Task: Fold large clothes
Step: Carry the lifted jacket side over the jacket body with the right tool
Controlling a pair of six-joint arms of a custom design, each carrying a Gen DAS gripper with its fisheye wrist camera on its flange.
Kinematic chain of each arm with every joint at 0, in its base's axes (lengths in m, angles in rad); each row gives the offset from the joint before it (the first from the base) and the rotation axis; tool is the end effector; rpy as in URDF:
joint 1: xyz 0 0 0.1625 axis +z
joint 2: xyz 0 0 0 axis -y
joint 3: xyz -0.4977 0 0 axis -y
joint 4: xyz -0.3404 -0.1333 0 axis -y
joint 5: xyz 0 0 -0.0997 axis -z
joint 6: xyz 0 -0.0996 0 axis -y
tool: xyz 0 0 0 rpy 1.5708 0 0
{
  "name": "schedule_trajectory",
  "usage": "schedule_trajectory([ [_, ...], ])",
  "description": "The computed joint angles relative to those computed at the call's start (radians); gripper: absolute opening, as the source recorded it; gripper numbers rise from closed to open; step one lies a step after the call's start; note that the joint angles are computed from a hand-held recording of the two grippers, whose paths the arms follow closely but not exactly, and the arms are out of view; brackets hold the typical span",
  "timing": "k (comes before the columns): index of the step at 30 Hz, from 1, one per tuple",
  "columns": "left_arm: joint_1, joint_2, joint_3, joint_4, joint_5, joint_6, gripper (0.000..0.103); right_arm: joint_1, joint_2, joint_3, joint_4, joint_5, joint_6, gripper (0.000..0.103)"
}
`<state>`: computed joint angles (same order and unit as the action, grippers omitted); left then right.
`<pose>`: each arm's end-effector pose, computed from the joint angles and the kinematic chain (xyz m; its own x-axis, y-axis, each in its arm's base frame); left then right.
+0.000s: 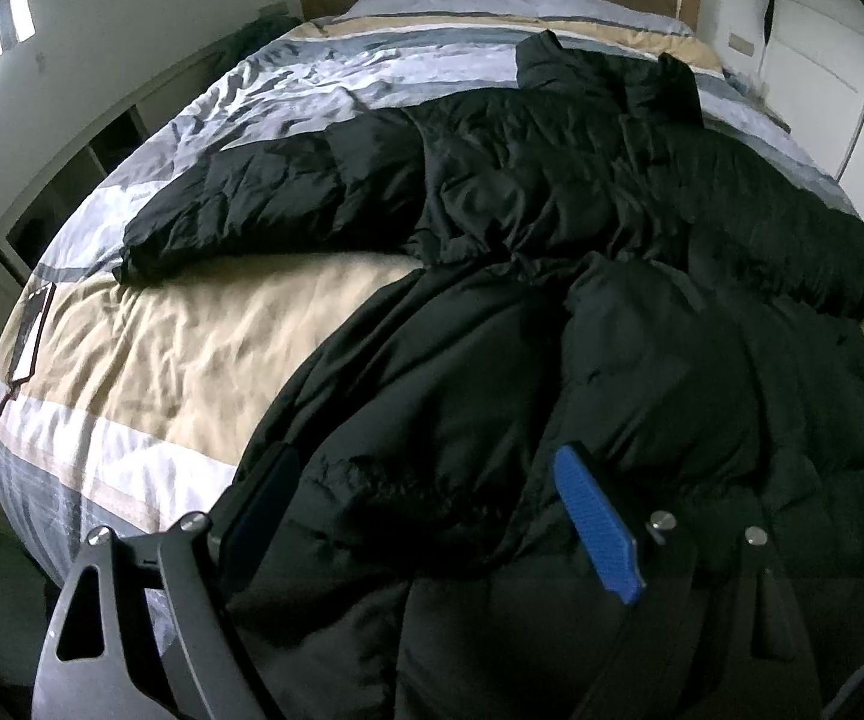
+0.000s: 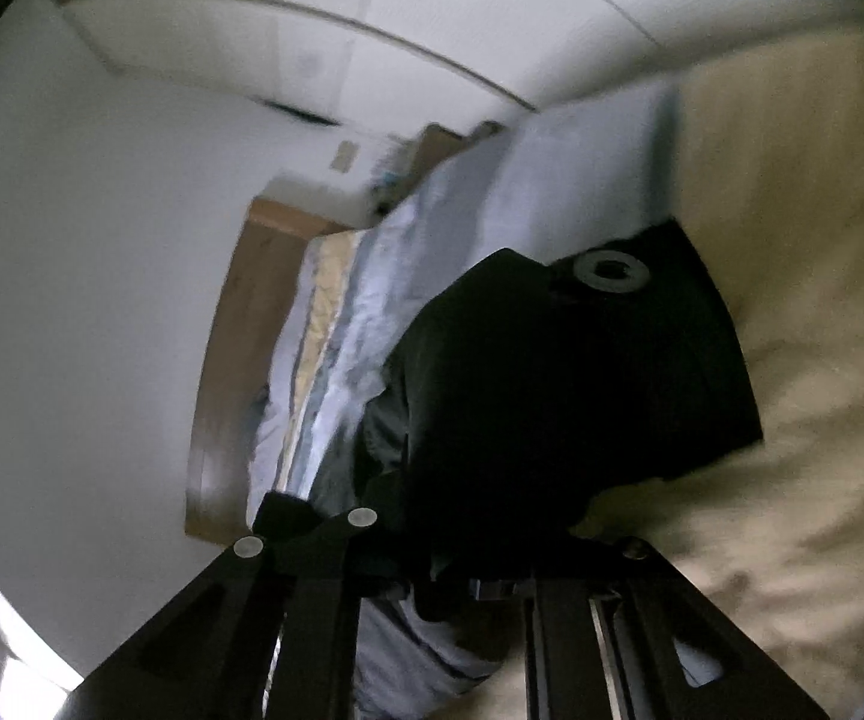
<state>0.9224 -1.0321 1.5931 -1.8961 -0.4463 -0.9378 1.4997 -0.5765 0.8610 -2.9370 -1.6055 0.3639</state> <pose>-0.2029 -0.6373 0.3435 -0.6017 -0.3713 -0.7071 0.1726 0.8040 -0.5690 0.0671 -0.8857 0.3795 -0.9177 0.2617 -0.2990 0.3852 0.4018 -0.8308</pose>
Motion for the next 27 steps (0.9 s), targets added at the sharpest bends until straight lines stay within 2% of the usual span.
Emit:
schedule_trajectory([
  [5,-0.011,-0.028,0.035,-0.053,0.005,-0.002,0.087,0.055,-0.001,-0.046,0.042,0.022,-0.112,0.011],
  [11,-0.031,-0.073,0.091,-0.132,0.016,0.001,0.087,0.128,0.016,-0.128,0.159,0.042,-0.240,0.011],
  [18,-0.047,-0.112,0.140,-0.211,0.012,0.016,0.087,0.215,0.031,-0.128,0.271,0.074,-0.358,0.011],
  [21,-0.052,-0.132,0.162,-0.234,0.015,0.012,0.087,0.248,0.033,-0.107,0.311,0.049,-0.421,0.011],
  [25,-0.054,-0.160,0.191,-0.252,0.012,-0.007,0.087,0.278,0.078,-0.164,0.398,0.012,-0.491,0.011],
  [27,-0.053,-0.173,0.205,-0.256,0.009,-0.017,0.087,0.290,0.078,-0.141,0.419,-0.017,-0.537,0.011],
])
